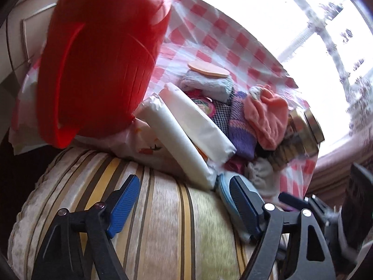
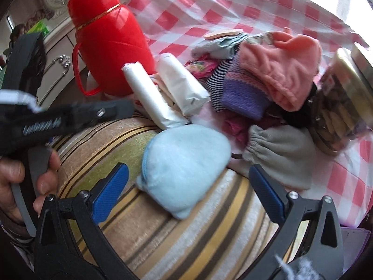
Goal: Organize soft objects
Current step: 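Grasp the light blue pouch with the right gripper while the left gripper grasps a white rolled pad, then carry both items to the purple box and open both grippers to drop them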
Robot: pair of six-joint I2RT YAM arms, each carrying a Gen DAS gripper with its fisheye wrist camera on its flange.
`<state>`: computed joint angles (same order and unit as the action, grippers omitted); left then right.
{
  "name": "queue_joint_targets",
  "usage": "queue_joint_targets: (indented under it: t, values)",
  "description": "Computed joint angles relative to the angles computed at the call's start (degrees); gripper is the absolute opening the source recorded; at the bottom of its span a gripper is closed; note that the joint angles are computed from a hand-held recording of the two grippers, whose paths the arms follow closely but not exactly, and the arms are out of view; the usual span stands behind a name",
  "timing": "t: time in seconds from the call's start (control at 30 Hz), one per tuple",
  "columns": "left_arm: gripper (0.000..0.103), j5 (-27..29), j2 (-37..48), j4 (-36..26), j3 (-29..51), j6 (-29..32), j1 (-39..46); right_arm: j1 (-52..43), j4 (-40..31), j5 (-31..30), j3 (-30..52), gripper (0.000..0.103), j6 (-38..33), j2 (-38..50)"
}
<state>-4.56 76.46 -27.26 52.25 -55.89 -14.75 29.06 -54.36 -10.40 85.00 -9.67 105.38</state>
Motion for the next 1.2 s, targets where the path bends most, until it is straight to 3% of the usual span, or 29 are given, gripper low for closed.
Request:
queue_joint_targets:
  t: [0.13,0.27,0.33,0.47,0.53,0.6,0.67,0.9,1.2]
  values:
    - [0.077,4.32,5.13,2.35,1.52,-1.87,3.69,1.14,-0.56,0.72,0.95,0.103,-1.0,2.57]
    - [0.076,4.54,9.16,2.52,4.18,-2.58,4.41,0.19,-0.15,0.14,1.89,0.103,-0.1,4.8]
    - [0.07,4.25,11.77,2.13,6.01,-3.0,4.62,-0.49,-0.59,-0.29,2.79,0.103,1.02,5.99]
    - [0.039,5.01,15.2,3.53,7.41,-2.96,5.02,-0.37,-1.01,-0.74,3.78,0.103,1.71,7.57]
    - [0.038,4.22,15.43,3.94,7.7,-2.73,4.48,-0.05,-0.11,-0.55,3.53,0.091,1.83,7.93]
    - [0.036,3.41,14.71,4.41,7.21,-2.52,3.88,-0.19,0.38,-1.57,3.24,0.066,2.19,8.19]
    - [0.035,3.38,12.9,5.43,5.65,-3.19,3.77,-0.53,1.28,-2.41,2.29,0.048,2.9,7.68]
    - [0.032,0.21,5.37,7.72,0.61,-6.24,1.37,-2.32,2.49,-3.53,-0.95,0.037,3.84,3.52]
    - [0.032,-4.8,-0.96,4.39,0.22,-7.88,-3.71,-5.66,2.51,-5.22,-5.11,0.034,3.5,-4.49]
